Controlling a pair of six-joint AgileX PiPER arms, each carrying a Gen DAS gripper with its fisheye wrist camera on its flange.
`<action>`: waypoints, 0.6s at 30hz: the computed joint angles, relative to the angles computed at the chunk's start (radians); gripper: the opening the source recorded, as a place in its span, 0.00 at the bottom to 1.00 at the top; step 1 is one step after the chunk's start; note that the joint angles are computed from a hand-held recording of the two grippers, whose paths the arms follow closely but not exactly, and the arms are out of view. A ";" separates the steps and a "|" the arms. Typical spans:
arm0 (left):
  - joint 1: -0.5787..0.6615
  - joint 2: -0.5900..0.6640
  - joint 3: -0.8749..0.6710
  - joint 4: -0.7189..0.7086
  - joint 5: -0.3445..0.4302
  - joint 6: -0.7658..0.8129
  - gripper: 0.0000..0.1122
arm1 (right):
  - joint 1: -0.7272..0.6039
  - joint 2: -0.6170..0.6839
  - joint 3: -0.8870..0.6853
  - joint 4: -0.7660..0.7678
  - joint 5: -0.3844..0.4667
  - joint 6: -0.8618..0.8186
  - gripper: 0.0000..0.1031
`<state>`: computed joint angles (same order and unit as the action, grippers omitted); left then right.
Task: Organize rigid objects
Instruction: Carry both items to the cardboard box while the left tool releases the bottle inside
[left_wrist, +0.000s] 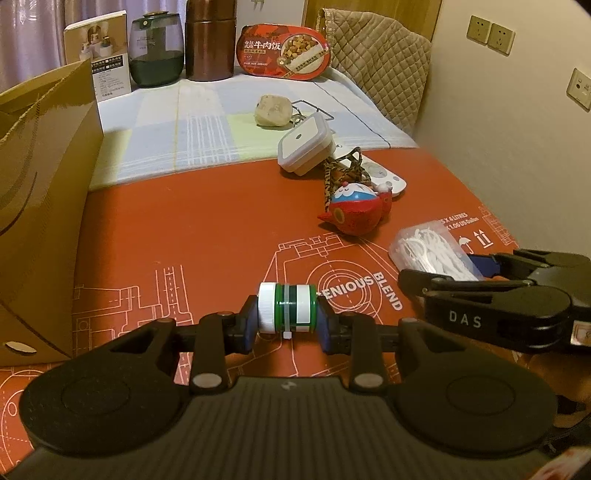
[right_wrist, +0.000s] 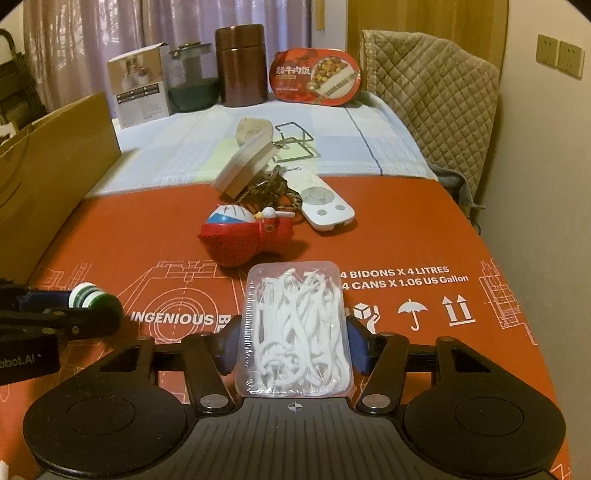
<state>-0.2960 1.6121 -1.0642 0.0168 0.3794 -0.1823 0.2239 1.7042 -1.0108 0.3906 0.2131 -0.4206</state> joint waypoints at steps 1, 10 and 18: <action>0.000 -0.007 0.003 0.003 0.001 -0.003 0.24 | 0.002 -0.009 0.009 -0.015 -0.004 0.019 0.52; 0.012 -0.127 0.035 0.013 0.046 -0.014 0.24 | 0.018 -0.151 0.067 -0.005 0.070 0.068 0.52; 0.054 -0.272 0.033 0.005 0.146 0.009 0.24 | 0.077 -0.280 0.038 -0.041 0.169 0.157 0.52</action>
<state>-0.2418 1.3400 -1.0315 0.0214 0.5251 -0.1736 0.3006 1.4247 -0.9724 0.3500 0.3823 -0.2632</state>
